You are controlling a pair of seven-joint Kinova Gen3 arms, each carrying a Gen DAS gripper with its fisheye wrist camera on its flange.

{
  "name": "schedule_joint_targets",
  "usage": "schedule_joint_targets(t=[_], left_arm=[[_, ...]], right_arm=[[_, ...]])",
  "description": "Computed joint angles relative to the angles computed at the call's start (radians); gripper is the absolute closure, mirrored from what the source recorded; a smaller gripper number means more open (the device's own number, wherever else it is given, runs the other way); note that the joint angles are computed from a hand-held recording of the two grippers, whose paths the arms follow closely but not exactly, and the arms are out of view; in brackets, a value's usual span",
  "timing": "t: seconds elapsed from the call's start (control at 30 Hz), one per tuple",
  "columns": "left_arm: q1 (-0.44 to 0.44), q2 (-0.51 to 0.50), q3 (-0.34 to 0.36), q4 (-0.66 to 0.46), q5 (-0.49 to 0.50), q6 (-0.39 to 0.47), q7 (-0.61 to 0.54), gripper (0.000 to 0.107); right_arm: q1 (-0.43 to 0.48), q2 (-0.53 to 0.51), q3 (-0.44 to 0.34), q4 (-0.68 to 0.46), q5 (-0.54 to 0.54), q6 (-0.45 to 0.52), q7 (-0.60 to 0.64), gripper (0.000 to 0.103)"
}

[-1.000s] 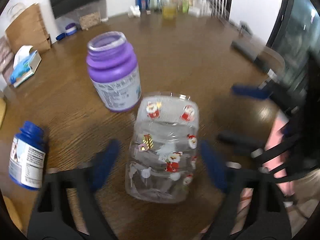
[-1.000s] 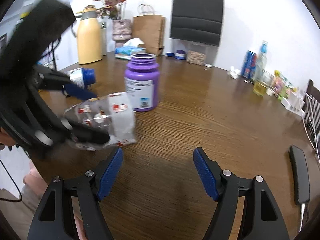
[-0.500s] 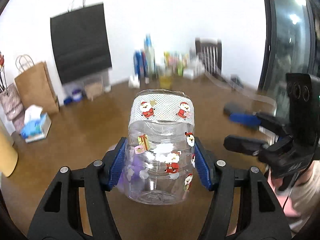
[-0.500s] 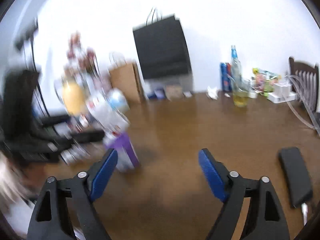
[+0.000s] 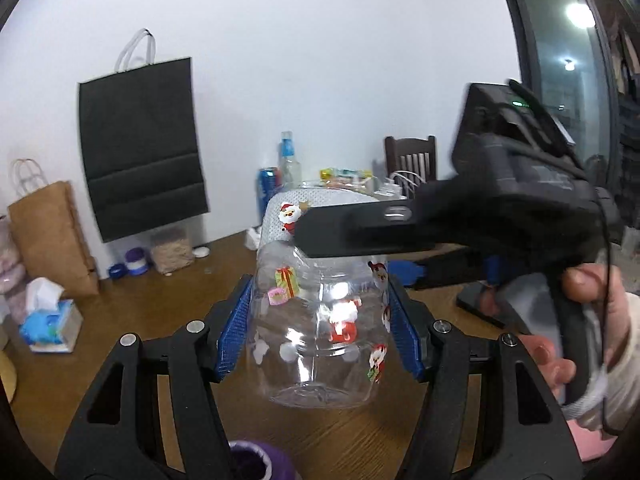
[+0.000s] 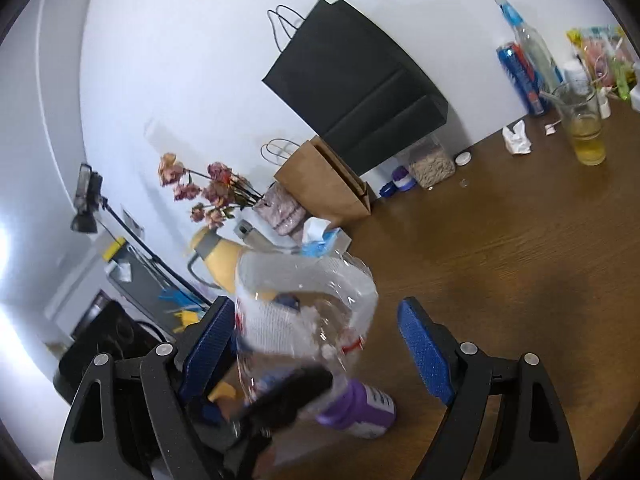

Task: Flip cup upright

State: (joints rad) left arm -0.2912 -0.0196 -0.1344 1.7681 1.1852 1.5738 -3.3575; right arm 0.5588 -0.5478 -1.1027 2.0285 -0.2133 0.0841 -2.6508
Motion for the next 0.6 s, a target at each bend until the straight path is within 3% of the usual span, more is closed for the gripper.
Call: schedule_joint_targets(t=[0.1,0.13,0.17,0.37,0.6], left_arm=[[0.013,0.032,0.019,-0.047,-0.007,0.000,0.061,0.047],[0.016,0.045,0.026,-0.065,-0.014,0.006,0.077,0.042],[0.022,0.065,0.038,-0.093,-0.025,0.012,0.094,0.030],[0.047,0.171,0.115,-0.225,-0.085,0.057,0.174,0.008],[0.075,0.162,0.153,-0.244,-0.193,-0.012,0.242,0.008]], right_arm=[[0.037,0.003,-0.012,-0.011,0.019,0.004,0.016,0.033],[0.065,-0.004,-0.028,-0.035,0.033,0.038,0.030,0.033],[0.074,-0.004,-0.032,-0.051,0.039,0.063,0.039,0.033],[0.144,-0.044,-0.056,-0.067,0.047,0.123,0.064,0.033],[0.178,-0.034,-0.097,-0.052,0.033,0.141,0.087,0.032]])
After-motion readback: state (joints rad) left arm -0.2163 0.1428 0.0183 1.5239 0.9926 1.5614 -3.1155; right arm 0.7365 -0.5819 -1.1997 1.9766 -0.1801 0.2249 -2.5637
